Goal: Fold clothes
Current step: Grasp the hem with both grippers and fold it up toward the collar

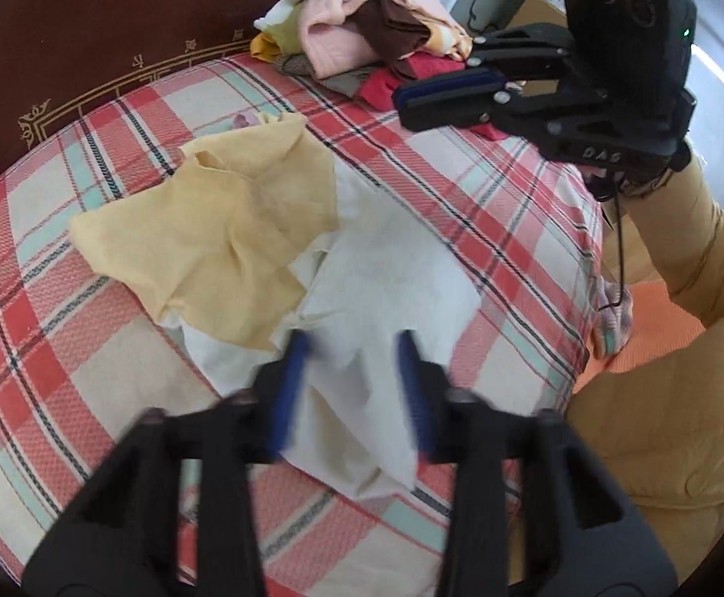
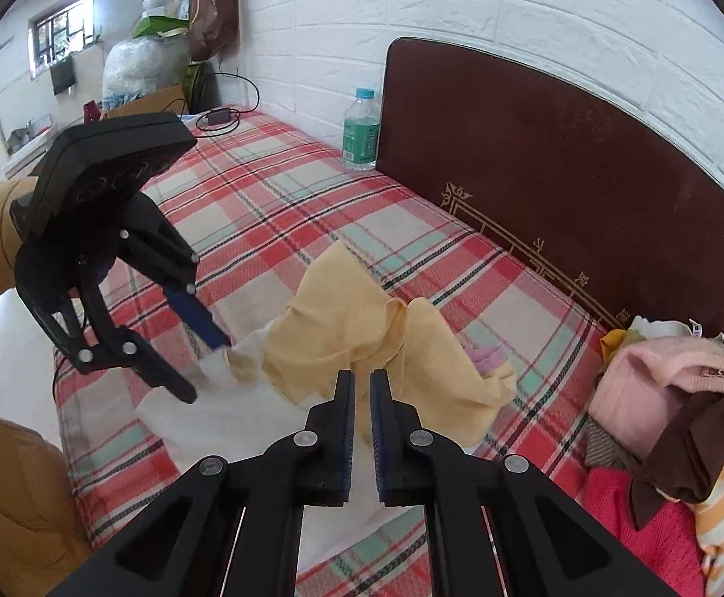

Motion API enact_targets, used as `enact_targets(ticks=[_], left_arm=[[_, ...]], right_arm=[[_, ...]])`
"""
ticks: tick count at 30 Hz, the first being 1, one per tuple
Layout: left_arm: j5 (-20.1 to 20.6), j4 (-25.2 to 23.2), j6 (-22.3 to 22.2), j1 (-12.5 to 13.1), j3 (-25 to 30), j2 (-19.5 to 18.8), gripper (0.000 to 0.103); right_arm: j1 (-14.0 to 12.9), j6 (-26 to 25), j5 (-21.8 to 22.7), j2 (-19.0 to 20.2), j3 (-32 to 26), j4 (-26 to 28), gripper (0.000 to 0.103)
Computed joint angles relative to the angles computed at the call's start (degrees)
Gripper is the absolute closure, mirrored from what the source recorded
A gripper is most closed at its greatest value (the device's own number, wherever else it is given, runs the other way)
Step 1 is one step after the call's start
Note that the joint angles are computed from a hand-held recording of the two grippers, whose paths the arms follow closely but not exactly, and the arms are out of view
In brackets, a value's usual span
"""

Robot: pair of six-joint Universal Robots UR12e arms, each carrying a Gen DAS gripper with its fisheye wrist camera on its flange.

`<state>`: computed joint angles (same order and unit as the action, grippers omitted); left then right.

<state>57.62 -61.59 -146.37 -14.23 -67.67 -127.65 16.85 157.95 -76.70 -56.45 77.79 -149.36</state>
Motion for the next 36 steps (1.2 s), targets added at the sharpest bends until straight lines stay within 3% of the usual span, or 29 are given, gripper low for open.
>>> enact_targets(ticks=[2, 4, 5, 6, 7, 8, 10, 13, 14, 15, 16, 17, 18, 23, 29, 34, 36], left_arm=[[0.25, -0.79, 0.16, -0.08, 1.14, -0.86, 0.083], [0.36, -2.12, 1.10, -0.06, 1.71, -1.29, 0.082], [0.85, -2.19, 1.33, -0.03, 1.52, -1.24, 0.073], [1.16, -2.30, 0.66, 0.07, 1.31, -1.20, 0.048], [1.43, -2.43, -0.14, 0.19, 1.11, -1.17, 0.034], [0.05, -3.65, -0.25, 0.50, 1.02, -1.18, 0.019], [-2.06, -5.57, -0.06, 0.90, 0.76, -1.17, 0.019], [-1.90, -6.92, 0.54, 0.50, 0.48, -1.29, 0.020], [-1.07, -6.82, 0.21, 0.21, 0.43, -1.38, 0.030], [-0.16, -6.64, -0.20, -0.09, 0.37, -1.47, 0.049], [1.31, -6.32, -0.77, -0.46, 0.48, -1.68, 0.059], [2.26, -4.84, -1.83, -0.65, 0.16, -1.63, 0.076], [3.13, -3.21, -2.93, -0.80, -0.23, -1.55, 0.088], [1.26, 4.09, -6.64, -0.39, -1.40, -0.42, 0.094], [0.64, 11.09, -12.03, 0.22, 2.46, -2.04, 0.094], [6.66, 11.17, -19.15, -0.47, 8.36, -6.46, 0.093], [7.82, 10.42, -21.82, -0.53, 9.33, -7.65, 0.083]], right_arm=[[-0.42, 0.66, 0.61, 0.73, -1.09, 1.12, 0.098], [-1.34, 1.64, 4.70, 1.15, -1.65, 4.39, 0.090], [-1.73, 1.99, 6.37, 1.33, -1.72, 5.94, 0.084], [-1.94, 2.29, 7.13, 1.43, -1.36, 6.94, 0.062], [-2.07, 2.56, 7.59, 1.48, -0.76, 7.69, 0.043], [-2.21, 2.83, 8.06, 1.55, -0.19, 8.45, 0.039], [-2.64, 4.64, 9.47, 1.90, 0.82, 9.71, 0.036], [-3.14, 6.88, 11.47, 2.57, 1.98, 10.50, 0.036], [-3.26, 7.11, 12.37, 2.67, 2.39, 10.30, 0.036], [-3.33, 7.18, 13.15, 2.72, 2.78, 9.96, 0.039], [-3.36, 7.00, 13.74, 2.67, 3.11, 9.48, 0.057], [-3.40, 6.87, 14.26, 2.59, 3.34, 9.12, 0.070], [-3.43, 6.91, 14.57, 2.46, 3.52, 8.85, 0.092], [-3.97, 9.14, 15.47, 0.80, 5.20, 3.28, 0.097], [-4.83, 13.28, 14.34, 0.43, 3.67, -6.06, 0.097], [-4.18, 15.85, 7.70, 3.39, -1.48, -5.33, 0.097], [-3.79, 16.15, 5.40, 4.70, -3.34, -3.00, 0.097]])
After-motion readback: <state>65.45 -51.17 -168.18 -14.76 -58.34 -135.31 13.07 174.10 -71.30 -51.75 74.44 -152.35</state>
